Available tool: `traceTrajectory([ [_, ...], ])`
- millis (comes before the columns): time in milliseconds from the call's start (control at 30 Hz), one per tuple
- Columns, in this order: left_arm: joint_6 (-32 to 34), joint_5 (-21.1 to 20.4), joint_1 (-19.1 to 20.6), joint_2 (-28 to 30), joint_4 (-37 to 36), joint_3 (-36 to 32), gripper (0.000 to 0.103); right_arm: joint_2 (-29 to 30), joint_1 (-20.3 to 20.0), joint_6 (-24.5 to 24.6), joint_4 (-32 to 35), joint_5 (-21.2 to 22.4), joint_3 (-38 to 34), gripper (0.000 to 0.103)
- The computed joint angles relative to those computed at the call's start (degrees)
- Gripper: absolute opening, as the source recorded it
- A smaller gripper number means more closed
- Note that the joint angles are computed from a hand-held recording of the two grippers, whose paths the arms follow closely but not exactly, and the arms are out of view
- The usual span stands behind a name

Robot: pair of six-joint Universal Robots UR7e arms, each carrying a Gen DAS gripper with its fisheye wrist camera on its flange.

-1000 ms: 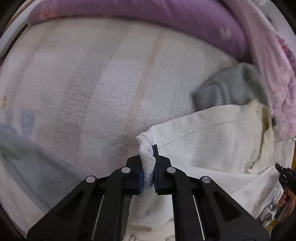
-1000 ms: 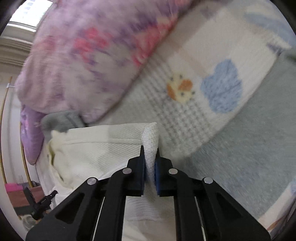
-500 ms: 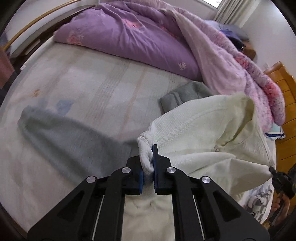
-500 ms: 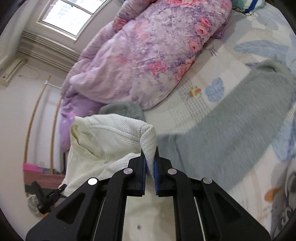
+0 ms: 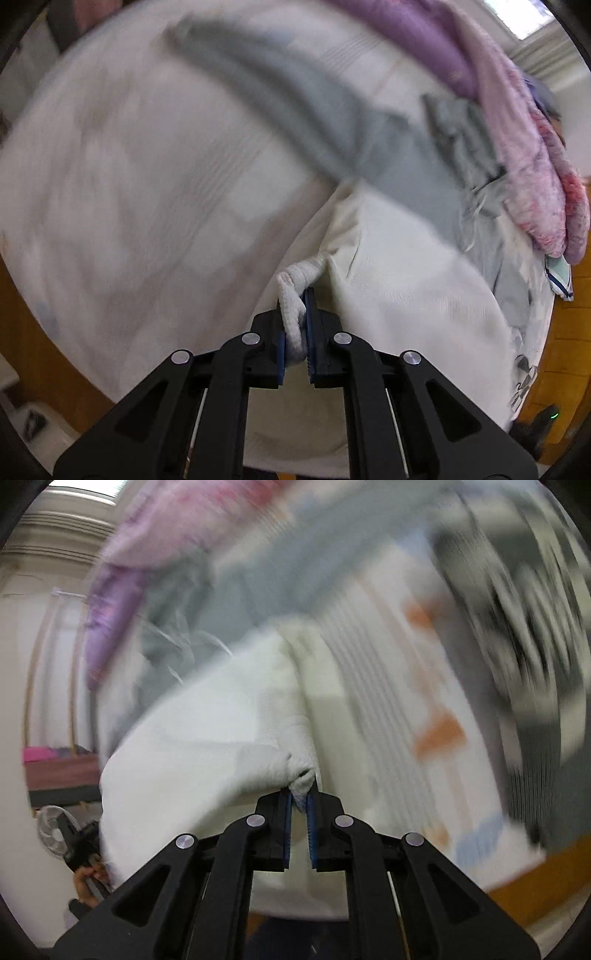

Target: Fold large clothes

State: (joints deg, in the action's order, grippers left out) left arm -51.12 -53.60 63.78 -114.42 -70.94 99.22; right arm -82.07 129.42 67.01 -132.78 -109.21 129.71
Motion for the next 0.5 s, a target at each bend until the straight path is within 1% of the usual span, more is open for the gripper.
traceTrajectory([
  [33, 0.20, -0.43, 1.44, -1.02, 0.93, 1.52, 0.010, 0.06, -0.42, 1.04, -0.67, 1.31, 2.01, 0.008],
  [100, 0.35, -0.87, 4.12, -2.49, 2.64, 3.91, 0.012, 1.08, 0.46, 3.17, -0.15, 0.23, 3.64, 0.009],
  [133, 0.19, -0.57, 4.57, -3.05, 3.45, 4.37, 0.014, 1.62, 1.25, 4.26, 0.86, -0.59, 3.36, 0.014],
  [167, -0.64, -0.63, 4.88, -3.89, 4.67, 4.61, 0.018, 2.43, 2.27, 6.33, 4.26, -1.74, 2.30, 0.018],
  [200, -1.03, -1.49, 5.09, -5.08, 4.55, 4.83, 0.026, 3.04, 3.16, 8.00, 7.70, -2.37, 1.09, 0.026],
  [233, -1.32, -2.16, 5.16, -5.99, 4.33, 4.88, 0.031, 2.97, 4.52, 9.65, 9.30, -2.87, 0.57, 0.036],
  [267, -2.28, -2.63, 5.01, -7.19, 4.27, 4.82, 0.043, 2.46, 5.81, 11.70, 9.89, -3.46, 0.45, 0.039],
  [300, -3.35, -3.38, 4.92, -8.44, 3.77, 4.72, 0.045, 1.94, 6.75, 13.66, 10.51, -3.66, 0.33, 0.043],
  [333, -3.91, -4.88, 5.05, -9.65, 2.25, 4.69, 0.045, 1.21, 7.35, 15.44, 10.12, -3.56, 0.70, 0.044],
  [400, -5.64, -7.47, 5.14, -12.21, -0.82, 4.74, 0.049, -0.35, 9.38, 20.48, 7.28, -3.43, 1.61, 0.046],
  [433, -6.87, -7.93, 4.49, -13.58, -1.91, 5.20, 0.050, -0.80, 10.17, 22.31, 3.74, -3.53, 2.54, 0.047],
  [467, -8.01, -8.61, 3.52, -15.21, -3.75, 5.95, 0.053, -0.83, 10.72, 23.67, -0.62, -3.73, 3.63, 0.048],
  [500, -8.23, -9.53, 3.07, -15.70, -4.88, 6.39, 0.061, -0.58, 10.86, 24.60, -4.29, -4.06, 4.49, 0.049],
])
